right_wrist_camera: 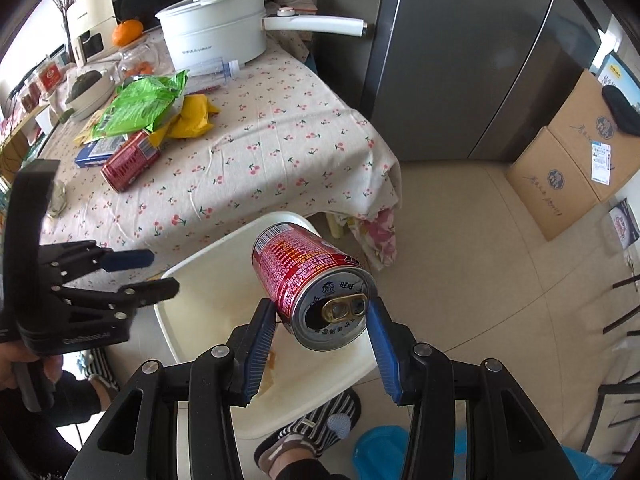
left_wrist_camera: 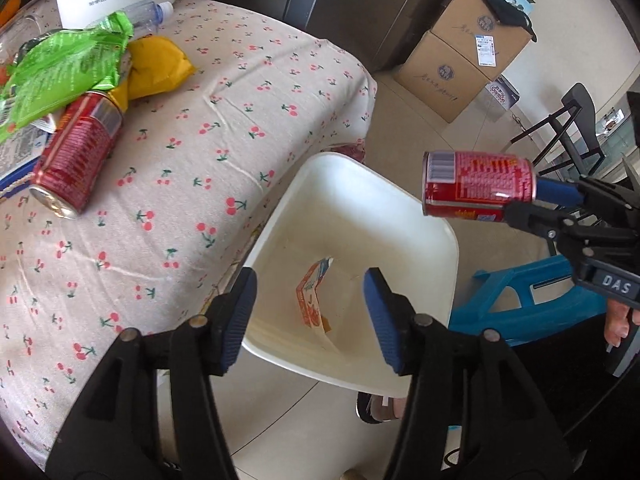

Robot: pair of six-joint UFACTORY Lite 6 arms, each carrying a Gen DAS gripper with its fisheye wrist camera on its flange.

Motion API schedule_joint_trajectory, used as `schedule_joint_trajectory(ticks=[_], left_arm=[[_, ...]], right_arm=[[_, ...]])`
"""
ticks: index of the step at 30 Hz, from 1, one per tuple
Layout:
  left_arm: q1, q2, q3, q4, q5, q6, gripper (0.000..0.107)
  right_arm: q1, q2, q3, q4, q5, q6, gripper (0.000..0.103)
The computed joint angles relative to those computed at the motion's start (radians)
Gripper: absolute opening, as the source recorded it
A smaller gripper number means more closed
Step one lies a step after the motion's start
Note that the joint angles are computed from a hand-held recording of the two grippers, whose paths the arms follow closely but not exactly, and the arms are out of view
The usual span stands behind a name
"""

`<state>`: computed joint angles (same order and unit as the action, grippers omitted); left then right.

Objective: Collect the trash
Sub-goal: 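Carry the box and can to the white bin and release both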

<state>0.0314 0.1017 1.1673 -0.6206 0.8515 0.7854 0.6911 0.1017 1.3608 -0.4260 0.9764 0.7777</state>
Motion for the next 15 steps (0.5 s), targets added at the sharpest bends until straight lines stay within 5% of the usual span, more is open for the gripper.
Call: schedule_joint_trajectory(ticks=[3,15], left_arm=[[0.064,-0.075,-0.034,0.032,-0.006,0.014,0.079],[0.402,-0.120,-0.036,0.012,0.034,0.190,0.084]], right_arm=[[-0.012,0.060,0.004,0.035,-0.029,-0.034,0.048],[-0.043,0.439,0.143,0.136,-0.060,-0.129,0.048]])
